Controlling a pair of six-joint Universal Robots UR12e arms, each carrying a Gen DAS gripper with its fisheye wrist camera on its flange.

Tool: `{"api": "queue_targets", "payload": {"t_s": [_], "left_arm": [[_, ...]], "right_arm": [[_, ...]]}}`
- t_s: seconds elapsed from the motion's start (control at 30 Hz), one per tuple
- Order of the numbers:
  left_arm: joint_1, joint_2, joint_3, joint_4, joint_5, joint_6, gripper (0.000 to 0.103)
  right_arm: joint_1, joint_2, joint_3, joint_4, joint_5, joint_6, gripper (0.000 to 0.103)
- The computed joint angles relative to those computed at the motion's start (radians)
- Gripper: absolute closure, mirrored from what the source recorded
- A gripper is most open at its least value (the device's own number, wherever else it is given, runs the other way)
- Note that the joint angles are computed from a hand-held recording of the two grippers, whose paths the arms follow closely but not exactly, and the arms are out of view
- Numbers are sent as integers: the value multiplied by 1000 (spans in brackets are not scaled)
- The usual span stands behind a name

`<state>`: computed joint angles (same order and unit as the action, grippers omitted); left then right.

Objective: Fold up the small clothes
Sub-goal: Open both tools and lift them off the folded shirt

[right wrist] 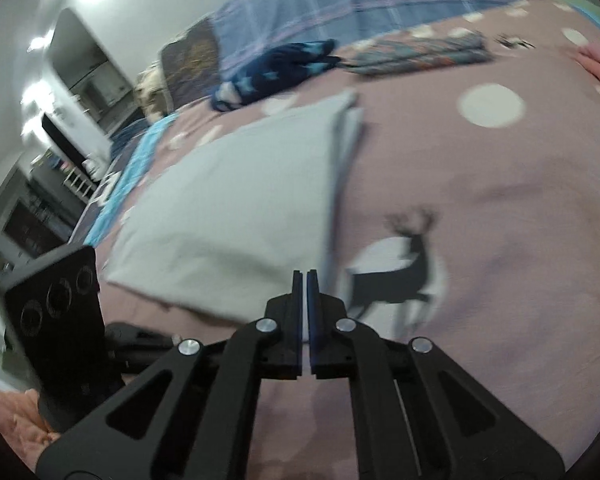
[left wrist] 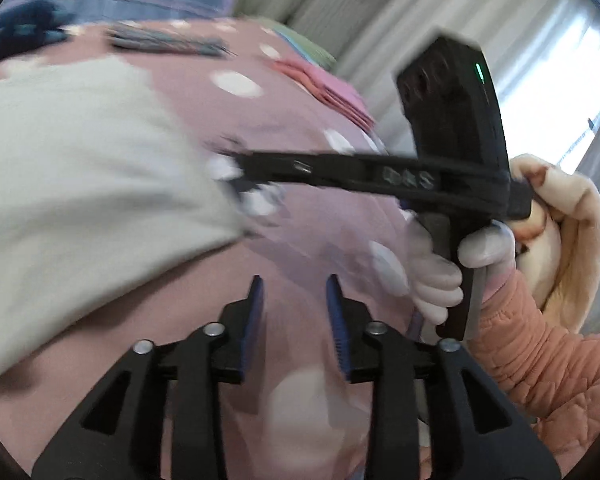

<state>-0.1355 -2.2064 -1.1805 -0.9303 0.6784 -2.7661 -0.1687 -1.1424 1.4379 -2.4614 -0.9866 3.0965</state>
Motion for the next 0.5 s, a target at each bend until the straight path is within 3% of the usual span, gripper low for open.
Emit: {"api": "queue_targets", "payload": {"t_s": [0.1,0.17,0.2,0.27,0.37,0.5], "left_arm": [[53,45,-96,207,74,-158,62],[93,73,-156,334,136,-274,62],[111,83,-177,377,156,-321,62],[160,113,-241,507,252,-456,62],[213,141,-301,616,398,-588,62],[268,160,-354,697,444,-687,62]], "right_arm": [[16,-2,10,-3,16,-42,93],[50,15,-26,99,-130,-92,87],[57,21,-29,120,-181,-100,92],[57,17,-25,108,-186,-70,92],[71,8,-42,89,-245,-18,88],[115,17,-99,46,-260,-68,81]]}}
